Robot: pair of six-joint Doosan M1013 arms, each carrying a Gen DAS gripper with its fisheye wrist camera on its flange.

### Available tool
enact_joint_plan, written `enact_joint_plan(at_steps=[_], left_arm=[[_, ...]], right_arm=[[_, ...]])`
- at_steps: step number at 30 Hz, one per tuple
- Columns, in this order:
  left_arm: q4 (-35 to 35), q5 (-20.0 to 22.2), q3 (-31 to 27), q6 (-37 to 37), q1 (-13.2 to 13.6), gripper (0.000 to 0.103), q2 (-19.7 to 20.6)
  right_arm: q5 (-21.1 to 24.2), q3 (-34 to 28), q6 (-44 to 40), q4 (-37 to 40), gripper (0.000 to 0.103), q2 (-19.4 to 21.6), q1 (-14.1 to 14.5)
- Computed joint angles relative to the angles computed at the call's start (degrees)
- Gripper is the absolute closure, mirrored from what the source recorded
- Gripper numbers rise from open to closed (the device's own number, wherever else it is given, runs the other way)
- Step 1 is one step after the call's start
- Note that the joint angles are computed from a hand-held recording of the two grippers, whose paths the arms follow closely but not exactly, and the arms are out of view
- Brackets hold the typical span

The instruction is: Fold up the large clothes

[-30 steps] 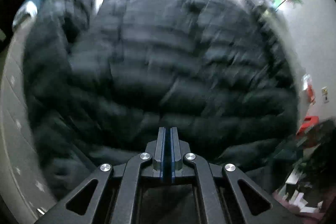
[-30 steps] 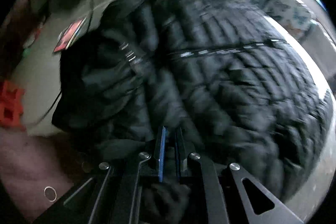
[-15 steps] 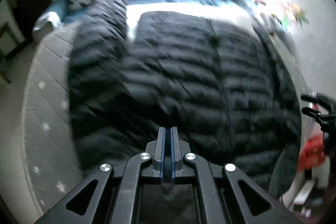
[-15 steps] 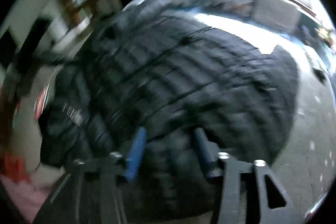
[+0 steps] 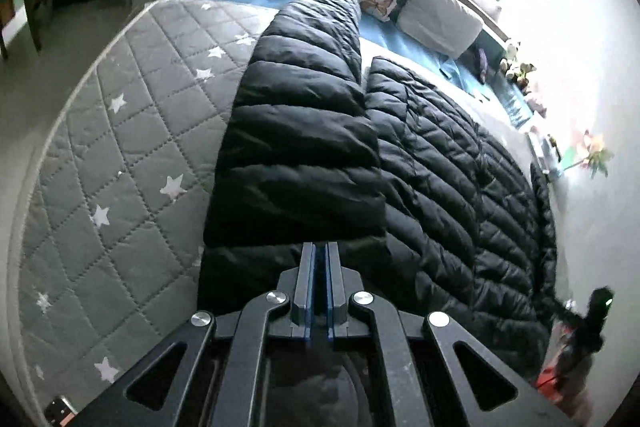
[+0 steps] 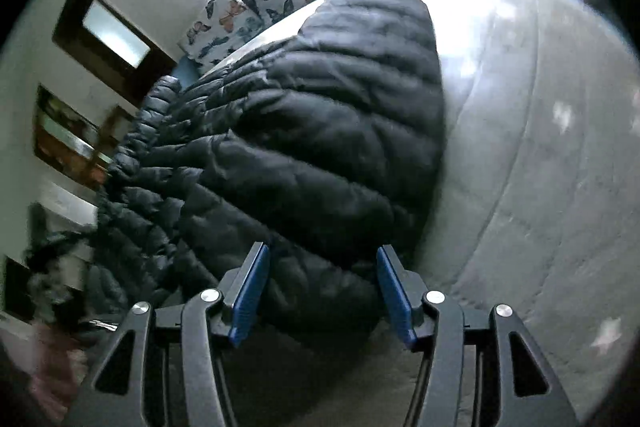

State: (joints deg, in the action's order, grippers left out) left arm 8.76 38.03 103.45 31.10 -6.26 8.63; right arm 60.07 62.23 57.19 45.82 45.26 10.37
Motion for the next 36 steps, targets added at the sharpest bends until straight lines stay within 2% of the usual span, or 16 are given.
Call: enact_joint_plan(at_steps=[4,6,9,13,15,17,19,20,21,22,24,28,32,35,36], left_arm=[[1.51,0.73,-0.31,-1.73,0.91,0.098,0.58],[3.88,3.1,-1.15,-2.65,0.99,0.098,1.2],[2.39,0.21,-0.27,-2.05,2.16,0.098,1.1],[-7.53,-7.13,2.68,2.26,4.93,0.098,0.97],[-10.85,-10.77,4.21,3.72,5.6,0.098,0.89],[-11.31,-13.29,5.33,5.16,5.54,0.098,0.94],[-11.05,-14.3,5.76,6.53,5.4,0.098,1.24],[-14.03,-14.36,5.81,10.68,5.56,0.097,1.57],[-16.24,-13.49,5.5,14.94,5.57,0.097,2.09],[-16.37,-12.09,5.09,16.19,5.58,0.097,2.49],[-16.93,-10.26,4.48,17.14,5.52,0.097,3.28],[-24.73,-11.5,5.2,22.66,6.58,0.097,3.15],[-27.65,-15.91,7.12,23.36,7.02,0.097,1.21],[-28.36,-18.95,8.08,23.35,7.3,0.097,0.14],[-31.52,-19.88,8.35,25.78,7.65,0.097,0.06]], right_arm=[[0.57,1.02,-1.61,1.97,0.034,-0.54,-0.22],[0.29,1.59,-1.94,2.01,0.032,-0.88,-0.21],[0.34,1.81,-1.84,2.1,0.03,-0.89,-0.19],[-0.49,3.11,-2.49,4.17,0.027,-1.21,-0.63],[-0.91,3.81,-2.93,5.39,0.026,-1.4,-0.87],[-0.87,4.18,-2.95,6.27,0.02,-1.52,-1.05],[-0.97,4.48,-2.75,6.34,0.015,-1.75,-1.01],[-1.31,4.84,-2.77,6.51,0.011,-1.93,-0.98],[-1.56,5.17,-3.06,6.83,0.009,-2.06,-0.94],[-1.85,5.47,-3.41,7.04,0.004,-2.2,-0.84],[-3.02,5.86,-3.5,5.74,0.002,-2.63,-0.35],[-3.6,6.07,-2.14,3.92,0.0,-2.98,0.22],[-3.73,6.45,-3.04,3.71,0.0,-3.25,0.23],[-2.33,6.93,-2.48,8.42,0.0,-3.0,-0.78],[-1.48,7.12,-3.11,10.49,0.0,-2.81,-1.26]])
